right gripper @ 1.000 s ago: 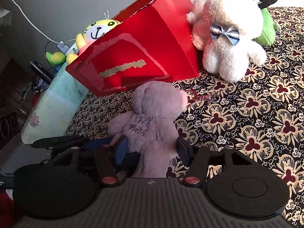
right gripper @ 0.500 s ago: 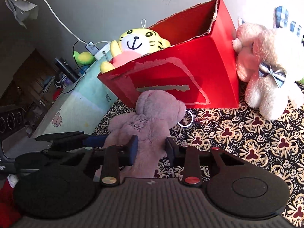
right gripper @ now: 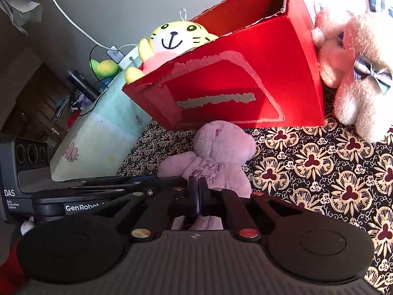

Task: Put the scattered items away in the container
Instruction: 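Carry the teddy bear with both grippers toward the red box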

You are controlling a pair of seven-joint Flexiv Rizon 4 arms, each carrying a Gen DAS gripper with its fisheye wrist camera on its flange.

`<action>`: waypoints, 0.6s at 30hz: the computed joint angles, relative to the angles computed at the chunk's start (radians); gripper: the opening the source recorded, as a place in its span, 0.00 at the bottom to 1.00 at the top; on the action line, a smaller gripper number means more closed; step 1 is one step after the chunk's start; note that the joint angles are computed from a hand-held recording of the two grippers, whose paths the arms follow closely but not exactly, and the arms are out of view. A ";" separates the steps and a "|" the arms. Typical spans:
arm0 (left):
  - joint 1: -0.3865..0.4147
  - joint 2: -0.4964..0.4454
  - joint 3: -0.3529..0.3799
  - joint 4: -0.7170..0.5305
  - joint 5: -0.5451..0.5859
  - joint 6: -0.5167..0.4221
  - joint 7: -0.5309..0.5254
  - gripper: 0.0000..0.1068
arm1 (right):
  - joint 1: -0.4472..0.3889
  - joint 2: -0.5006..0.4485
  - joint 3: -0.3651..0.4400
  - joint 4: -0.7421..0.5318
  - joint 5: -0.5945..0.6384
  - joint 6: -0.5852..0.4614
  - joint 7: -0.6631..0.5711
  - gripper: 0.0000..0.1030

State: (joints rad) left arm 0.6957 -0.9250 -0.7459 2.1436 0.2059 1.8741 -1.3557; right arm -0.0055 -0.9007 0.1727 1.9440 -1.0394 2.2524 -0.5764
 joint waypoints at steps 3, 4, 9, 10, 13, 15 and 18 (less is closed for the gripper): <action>-0.018 -0.003 0.025 -0.001 0.010 0.032 0.000 0.31 | 0.089 0.032 -0.041 0.045 0.185 -0.008 -0.138 0.19; -0.024 0.001 0.034 -0.001 0.014 0.036 -0.001 0.32 | 0.094 0.031 -0.036 0.051 0.227 0.004 -0.160 0.23; -0.032 0.017 0.062 0.001 0.037 0.023 0.000 0.48 | 0.073 0.024 0.008 0.046 0.302 -0.043 -0.178 0.47; -0.017 0.009 0.044 -0.001 0.037 -0.003 0.008 0.50 | 0.029 0.007 0.044 0.028 0.242 -0.075 -0.143 0.47; -0.010 -0.003 0.020 -0.003 0.011 -0.043 0.037 0.57 | -0.069 -0.047 0.127 -0.017 0.082 -0.121 -0.061 0.47; -0.033 0.000 0.034 -0.004 -0.008 -0.021 0.038 0.57 | -0.051 -0.047 0.111 -0.020 0.098 -0.108 -0.067 0.47; -0.026 -0.015 0.021 -0.014 -0.018 -0.031 0.045 0.56 | -0.082 -0.072 0.128 -0.042 0.043 -0.105 -0.017 0.46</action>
